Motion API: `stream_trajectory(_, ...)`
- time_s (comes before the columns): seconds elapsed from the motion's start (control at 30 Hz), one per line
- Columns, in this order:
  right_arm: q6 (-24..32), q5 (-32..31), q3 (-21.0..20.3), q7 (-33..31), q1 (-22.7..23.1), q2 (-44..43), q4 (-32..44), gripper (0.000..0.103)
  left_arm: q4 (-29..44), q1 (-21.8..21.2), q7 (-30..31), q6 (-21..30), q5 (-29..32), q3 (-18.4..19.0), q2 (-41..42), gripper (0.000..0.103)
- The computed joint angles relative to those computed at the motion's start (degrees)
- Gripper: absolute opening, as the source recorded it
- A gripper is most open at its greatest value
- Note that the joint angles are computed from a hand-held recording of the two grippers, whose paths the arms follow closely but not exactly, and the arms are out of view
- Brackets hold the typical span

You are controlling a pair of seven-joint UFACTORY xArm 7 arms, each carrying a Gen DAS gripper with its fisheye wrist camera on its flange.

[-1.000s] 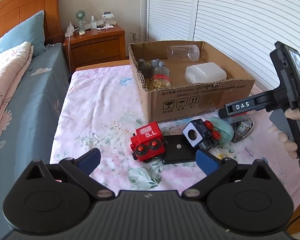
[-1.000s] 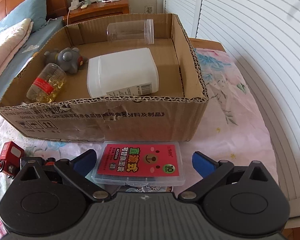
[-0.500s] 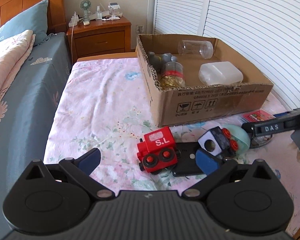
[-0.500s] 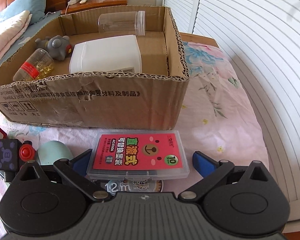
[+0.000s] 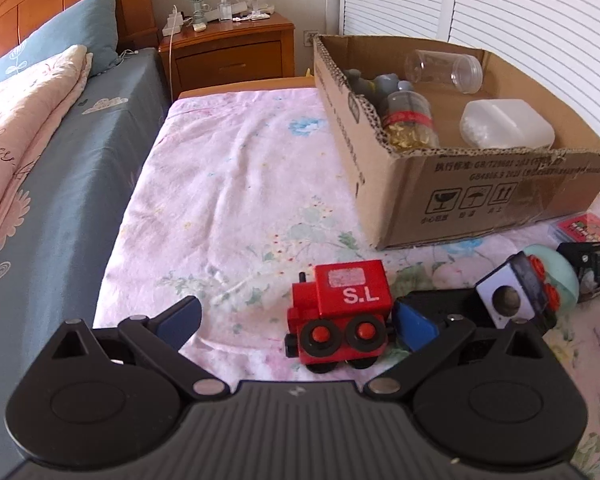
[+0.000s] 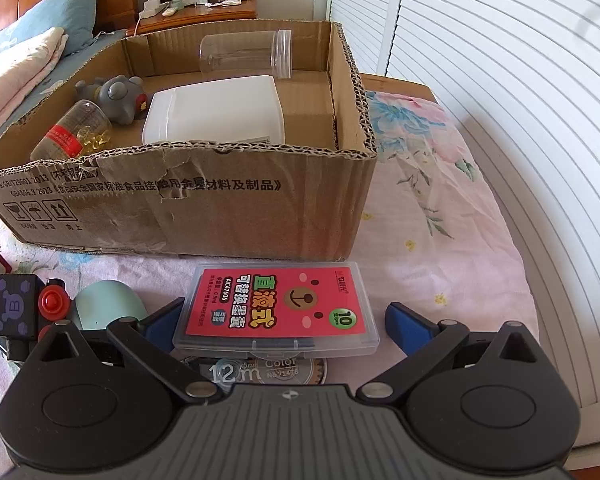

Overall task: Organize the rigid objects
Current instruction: 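Grasp the red card box with the right tool while the left tool grasps the red S.L toy train, then carry the red S.L train into the box and open the left tool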

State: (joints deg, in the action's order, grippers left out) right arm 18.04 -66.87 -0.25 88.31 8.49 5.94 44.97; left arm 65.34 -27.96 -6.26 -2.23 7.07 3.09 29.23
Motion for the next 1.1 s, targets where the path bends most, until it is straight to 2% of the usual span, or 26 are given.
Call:
stream_trajectory(0.1,-0.15,-0.18,-0.05,0.01,-0.01,0.06,0.04,0.103,-0.44,-2.89,-0.97,-1.45,0.1,3.37,0.49,0.1)
stream_trajectory(0.2,-0.38,-1.22,-0.17,0.68,0.01,0.06,0.0,0.103,-0.36,-2.5,-0.34,-2.21,-0.16,2.69,0.92,0.096)
stream_trajectory(0.27,-0.54,-1.91,-0.2,1.1,-0.03,0.04,-0.03,0.103,-1.04,-0.64,1.15,-4.08,-0.03,0.47,0.86,0.086)
stream_trajectory(0.4,-0.66,-2.86,-0.18,1.91,-0.15,0.03,-0.05,0.103,-1.46,3.26,4.67,-5.77,-0.19,-4.12,0.95,0.074)
stream_trajectory(0.47,-0.59,-2.68,-0.1,1.81,-0.21,0.07,0.0,0.103,-1.52,6.46,6.35,-5.9,-0.13,-7.59,1.01,0.067)
stream_trajectory(0.6,-0.26,-1.83,0.06,1.27,-0.22,0.17,0.14,0.103,-1.4,9.77,7.9,-5.69,-1.05,-11.34,1.3,0.063)
stream_trajectory(0.7,-0.21,2.14,0.3,-2.98,-0.43,0.27,0.38,0.103,-1.27,11.6,8.82,-5.56,-1.39,-13.34,1.58,0.063)
stream_trajectory(0.87,-1.53,11.36,0.48,-14.3,-0.66,0.61,0.67,0.103,-0.84,12.63,10.43,-5.29,-1.48,-14.51,1.9,0.063)
stream_trajectory(0.93,-1.76,13.34,0.33,-17.11,-0.29,0.49,0.72,0.098,-0.76,12.83,10.99,-5.2,-1.52,-14.74,1.94,0.063)
stream_trajectory(1.03,-1.84,16.49,0.22,-20.75,0.0,0.11,0.5,0.094,-0.44,15.75,12.26,-4.36,-1.26,-17.82,2.22,0.055)
stream_trajectory(1.1,-1.91,17.29,0.03,-22.23,0.16,-0.22,0.14,0.094,-0.3,15.97,13.03,-4.19,-1.25,-18.04,2.24,0.051)
